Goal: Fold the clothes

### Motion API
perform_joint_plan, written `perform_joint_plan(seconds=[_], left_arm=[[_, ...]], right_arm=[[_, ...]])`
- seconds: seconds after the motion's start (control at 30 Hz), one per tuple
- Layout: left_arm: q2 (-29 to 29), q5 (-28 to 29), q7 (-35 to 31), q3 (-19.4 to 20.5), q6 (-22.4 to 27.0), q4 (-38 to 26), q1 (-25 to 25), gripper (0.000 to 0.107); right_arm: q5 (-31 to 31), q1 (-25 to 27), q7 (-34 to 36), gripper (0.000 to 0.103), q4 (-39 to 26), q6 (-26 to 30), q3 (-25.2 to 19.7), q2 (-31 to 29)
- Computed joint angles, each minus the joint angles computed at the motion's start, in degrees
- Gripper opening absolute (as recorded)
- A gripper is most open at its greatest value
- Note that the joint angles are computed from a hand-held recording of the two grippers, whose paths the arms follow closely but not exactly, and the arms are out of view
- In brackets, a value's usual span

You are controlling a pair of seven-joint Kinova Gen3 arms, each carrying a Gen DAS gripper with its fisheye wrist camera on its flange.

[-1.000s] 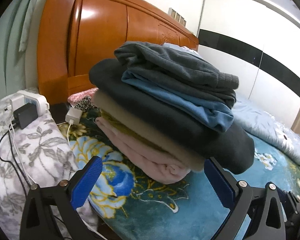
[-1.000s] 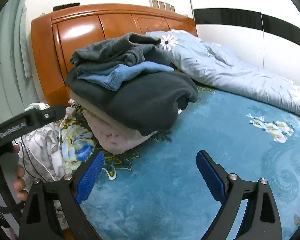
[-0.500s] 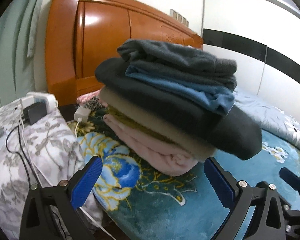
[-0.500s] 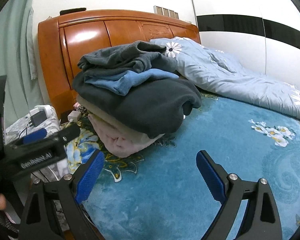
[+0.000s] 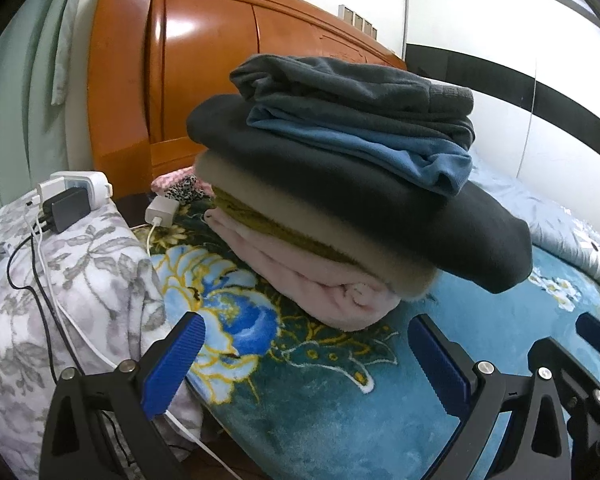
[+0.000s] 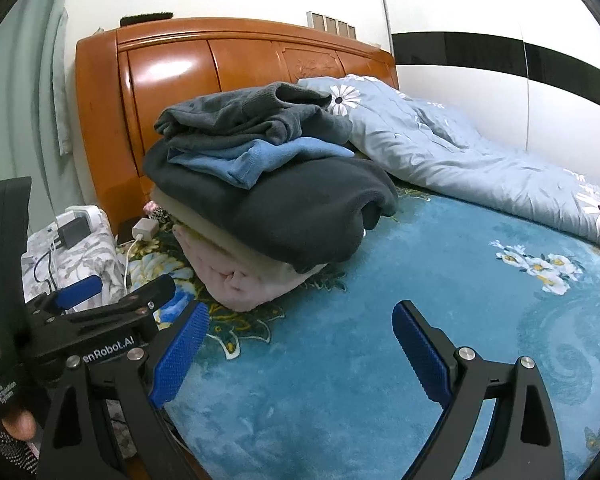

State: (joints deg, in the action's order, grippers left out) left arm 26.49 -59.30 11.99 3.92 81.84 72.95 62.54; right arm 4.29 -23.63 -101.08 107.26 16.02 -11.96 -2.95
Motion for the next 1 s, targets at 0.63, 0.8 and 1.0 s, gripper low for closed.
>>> perform_joint_plan(seconds=[0.63, 0.8, 1.0], left_arm=[[0.2, 0.8, 0.4, -0.1, -0.2, 0.0, -0.1, 0.103], [0.2, 1.0, 0.2, 0.0, -0.6, 0.0, -0.3, 0.103], [0.3, 1.0, 0.2, -0.2, -0.1, -0.2, -0.1, 0.103]], right_arm=[[8.8, -0.9, -5.2, 0.094, -0.4, 1.1, -1.6, 0.1], [8.9, -0.9, -5.4, 0.094, -0.3, 1.1, -1.6, 0.1], [10.0, -1.1, -6.4, 0.094, -0.8, 1.7, -1.9, 0.4]])
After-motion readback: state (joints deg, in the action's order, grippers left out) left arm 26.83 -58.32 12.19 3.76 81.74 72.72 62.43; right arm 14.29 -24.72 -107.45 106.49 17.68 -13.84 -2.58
